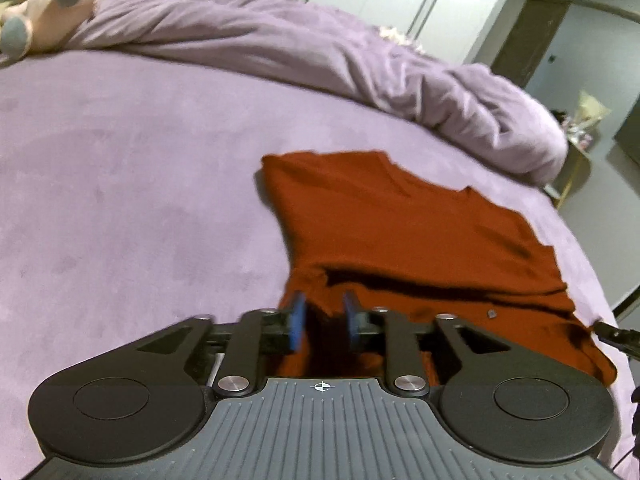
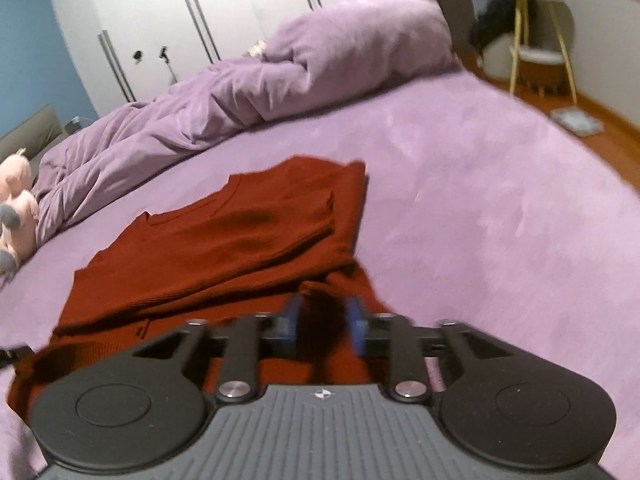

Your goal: Fold small clothes

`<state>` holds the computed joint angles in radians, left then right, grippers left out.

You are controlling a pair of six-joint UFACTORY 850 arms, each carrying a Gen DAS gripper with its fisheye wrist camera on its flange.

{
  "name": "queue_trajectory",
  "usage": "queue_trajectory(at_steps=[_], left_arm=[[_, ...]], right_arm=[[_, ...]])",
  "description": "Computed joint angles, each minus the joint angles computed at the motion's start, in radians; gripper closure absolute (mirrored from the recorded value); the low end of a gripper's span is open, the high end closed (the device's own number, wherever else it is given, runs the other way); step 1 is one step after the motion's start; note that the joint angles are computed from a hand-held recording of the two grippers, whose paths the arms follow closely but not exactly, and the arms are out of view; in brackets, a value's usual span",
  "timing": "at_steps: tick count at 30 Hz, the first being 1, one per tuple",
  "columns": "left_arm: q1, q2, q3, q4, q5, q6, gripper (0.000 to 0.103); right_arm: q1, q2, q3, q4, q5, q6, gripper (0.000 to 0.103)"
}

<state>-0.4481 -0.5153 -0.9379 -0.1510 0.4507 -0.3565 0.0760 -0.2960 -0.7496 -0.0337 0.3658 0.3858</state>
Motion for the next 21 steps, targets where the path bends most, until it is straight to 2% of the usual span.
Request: queue_trajectory(at_steps=[2, 4, 7, 10, 15, 16, 19, 20, 21], left_arm=[[0.0, -0.011, -0.006, 0.008, 0.027, 0.045, 0.057], [0.003, -0.021, -0.021, 0.029, 0.02, 0.069, 0.057], [0.015, -0.034, -0.029, 0.112, 0.031, -0.022, 0.05], [0.02, -0.065, -0.067, 0.225, -0.013, -0.102, 0.049], [0.002, -0.107, -0.126, 0.137, -0.089, 0.034, 0.049], [0.004, -0.11, -0.128, 0.152, -0.084, 0.016, 0.05], [0.005, -0.111, -0.125, 0.184, -0.068, -0.03, 0.061], [0.005, -0.111, -0.127, 0.194, -0.071, -0.035, 0.072], [0.0, -0.112, -0.131, 0.167, -0.082, -0.004, 0.079]], right_arm=[[-0.008, -0.009, -0.008, -0.032, -0.025, -0.026, 0.071], [-0.019, -0.025, -0.02, -0.142, -0.04, 0.035, 0.071], [-0.018, -0.045, -0.035, -0.166, -0.048, 0.019, 0.07], [-0.022, -0.08, -0.069, -0.232, -0.061, 0.064, 0.07], [-0.032, -0.1, -0.089, -0.462, -0.054, 0.267, 0.069], [-0.034, -0.098, -0.088, -0.5, -0.049, 0.296, 0.069], [-0.039, -0.096, -0.082, -0.586, -0.028, 0.36, 0.069], [-0.036, -0.098, -0.084, -0.572, -0.032, 0.339, 0.069], [-0.032, -0.099, -0.084, -0.554, -0.038, 0.312, 0.069]])
